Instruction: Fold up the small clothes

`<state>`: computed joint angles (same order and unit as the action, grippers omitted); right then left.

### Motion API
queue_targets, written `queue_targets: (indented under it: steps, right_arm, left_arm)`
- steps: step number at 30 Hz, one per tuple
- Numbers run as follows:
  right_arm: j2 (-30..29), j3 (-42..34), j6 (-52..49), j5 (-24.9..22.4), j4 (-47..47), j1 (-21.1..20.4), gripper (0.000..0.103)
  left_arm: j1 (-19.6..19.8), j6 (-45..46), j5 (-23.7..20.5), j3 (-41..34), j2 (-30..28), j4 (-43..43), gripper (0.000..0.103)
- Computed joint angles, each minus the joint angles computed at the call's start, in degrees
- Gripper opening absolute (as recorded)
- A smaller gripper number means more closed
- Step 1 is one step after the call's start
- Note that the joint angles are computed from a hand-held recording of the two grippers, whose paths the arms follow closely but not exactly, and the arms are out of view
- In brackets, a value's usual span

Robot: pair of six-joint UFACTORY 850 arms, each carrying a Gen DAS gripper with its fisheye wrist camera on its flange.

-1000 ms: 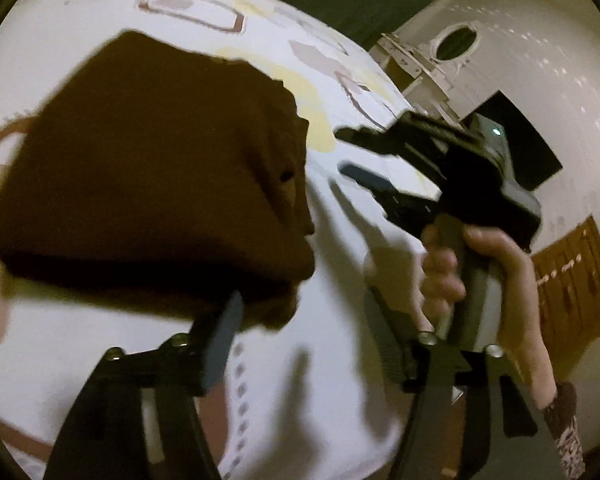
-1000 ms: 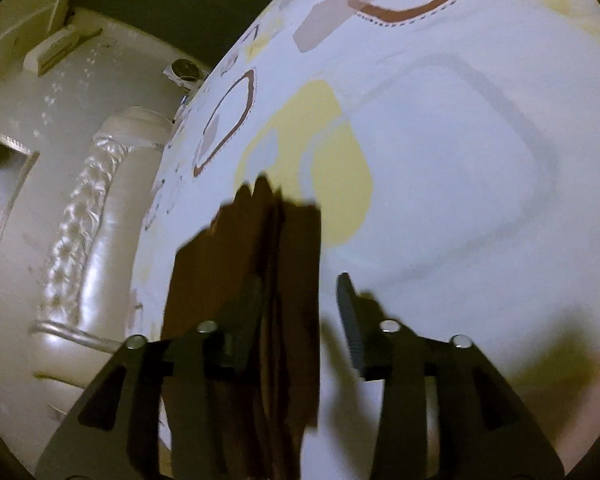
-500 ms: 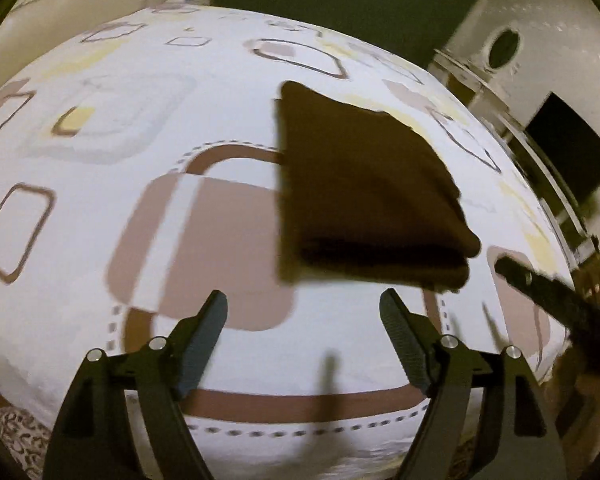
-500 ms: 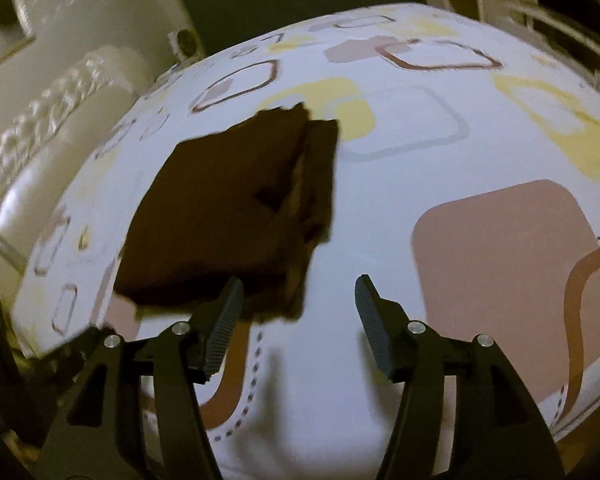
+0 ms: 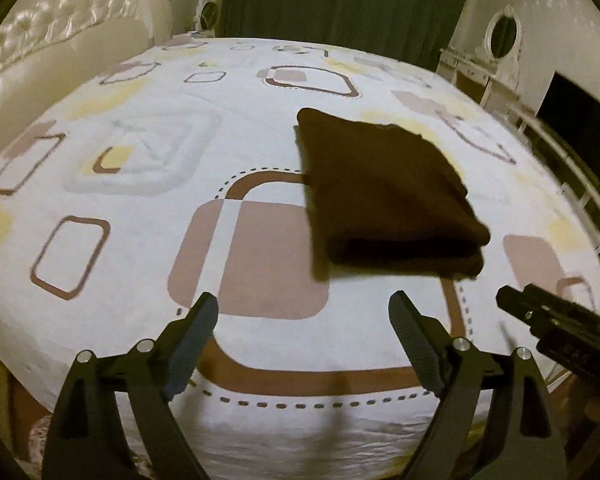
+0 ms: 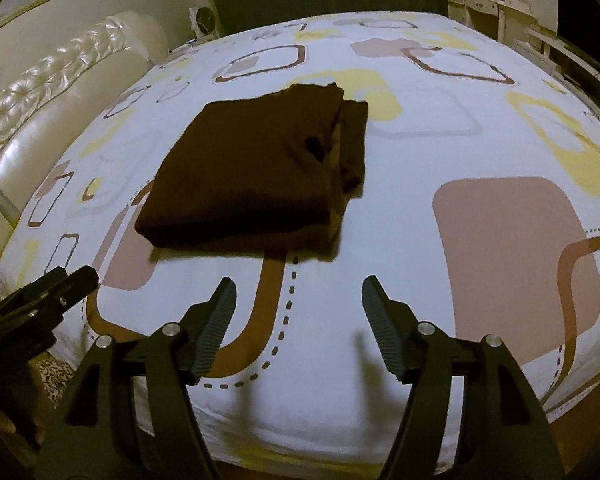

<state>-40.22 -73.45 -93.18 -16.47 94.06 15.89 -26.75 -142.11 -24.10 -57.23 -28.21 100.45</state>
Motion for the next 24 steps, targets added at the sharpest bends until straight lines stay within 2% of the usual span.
queue_targets:
  steps: [2, 6, 12, 24]
  right_arm:
    - [0.02, 0.21, 0.09, -0.02, -0.16, 0.21, 0.066]
    - [0.01, 0.47, -0.35, 0.23, -0.6, 0.8, 0.068]
    - [-0.07, 0.68, 0.02, 0.27, -1.04, 0.99, 0.068]
    - [-0.25, 0.83, 0.75, -0.11, -2.05, 1.32, 0.068]
  left_arm:
    - [-0.26, 2.57, -0.48, -0.23, -0.04, -2.21, 0.086]
    - [-0.72, 2.15, -2.28, 0.46, 0.76, -2.36, 0.086]
    - [0.56, 3.77, 0.41, 0.39, 0.93, -5.71, 0.086]
    - [-0.75, 2.41, -2.96, 0.81, 1.5, -2.28, 0.087]
